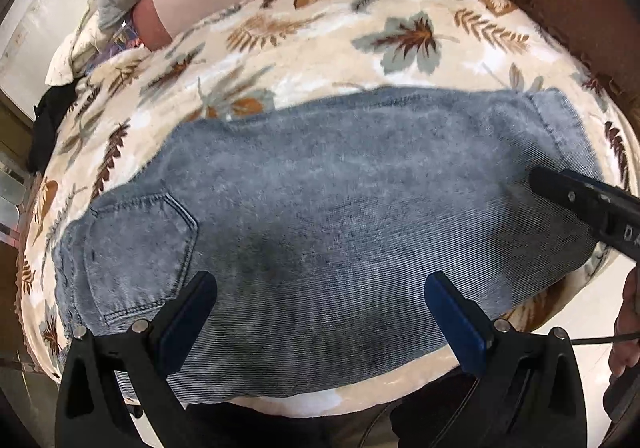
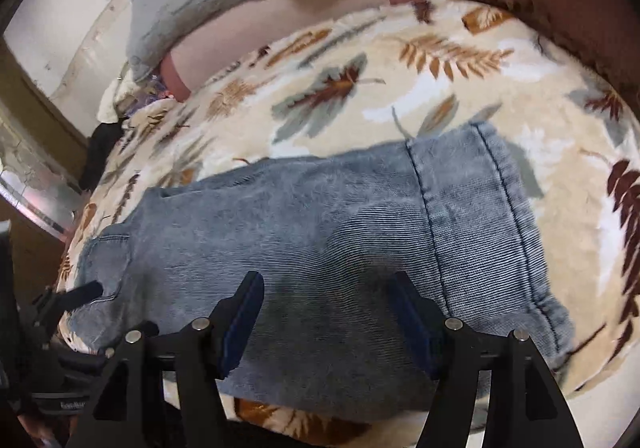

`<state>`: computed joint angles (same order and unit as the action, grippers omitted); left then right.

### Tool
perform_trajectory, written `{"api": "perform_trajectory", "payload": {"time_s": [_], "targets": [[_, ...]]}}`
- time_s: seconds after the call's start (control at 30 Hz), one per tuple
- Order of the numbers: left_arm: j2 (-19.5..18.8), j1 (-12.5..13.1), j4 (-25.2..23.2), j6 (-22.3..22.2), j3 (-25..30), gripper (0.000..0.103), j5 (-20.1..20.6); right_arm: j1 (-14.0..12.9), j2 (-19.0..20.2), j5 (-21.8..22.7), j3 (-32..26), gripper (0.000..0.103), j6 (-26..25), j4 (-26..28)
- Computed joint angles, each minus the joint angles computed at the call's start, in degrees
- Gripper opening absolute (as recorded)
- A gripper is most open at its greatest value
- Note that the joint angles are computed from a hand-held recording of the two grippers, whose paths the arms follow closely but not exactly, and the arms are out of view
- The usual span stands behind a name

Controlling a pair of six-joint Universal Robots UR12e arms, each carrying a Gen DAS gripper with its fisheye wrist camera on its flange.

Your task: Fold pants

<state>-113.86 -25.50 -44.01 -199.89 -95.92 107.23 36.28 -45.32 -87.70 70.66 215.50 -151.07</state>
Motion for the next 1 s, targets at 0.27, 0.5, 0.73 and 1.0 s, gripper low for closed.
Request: {"api": "perform_trajectory", "payload": {"time_s": [0.27,0.5,0.73,1.0], "targets": [[-2.74,0.21,-4.79,-0.81,2.12,0.103,-0.22,-0.51,1.87,-0.38,-3.30,0.069,-1.33,4.77],[-2.34,1.17,-3.95,-1.83,1.40,0.103,-3.21,-0.24,1.68,-1.82,-2.49,0.069,-0.98,1.86],[-0.26,-0.61,-0.97,-0.03,0.66,0.103,-0.50,-0.05,-3.37,-4.64,5.53,0.069,0.29,-10.13],[2.25,-2.60,4.46,1.77,1.03,0.103,-1.70,-0.82,-9.56,-6.81,13.55,0.069,3.11,-17.25]]}}
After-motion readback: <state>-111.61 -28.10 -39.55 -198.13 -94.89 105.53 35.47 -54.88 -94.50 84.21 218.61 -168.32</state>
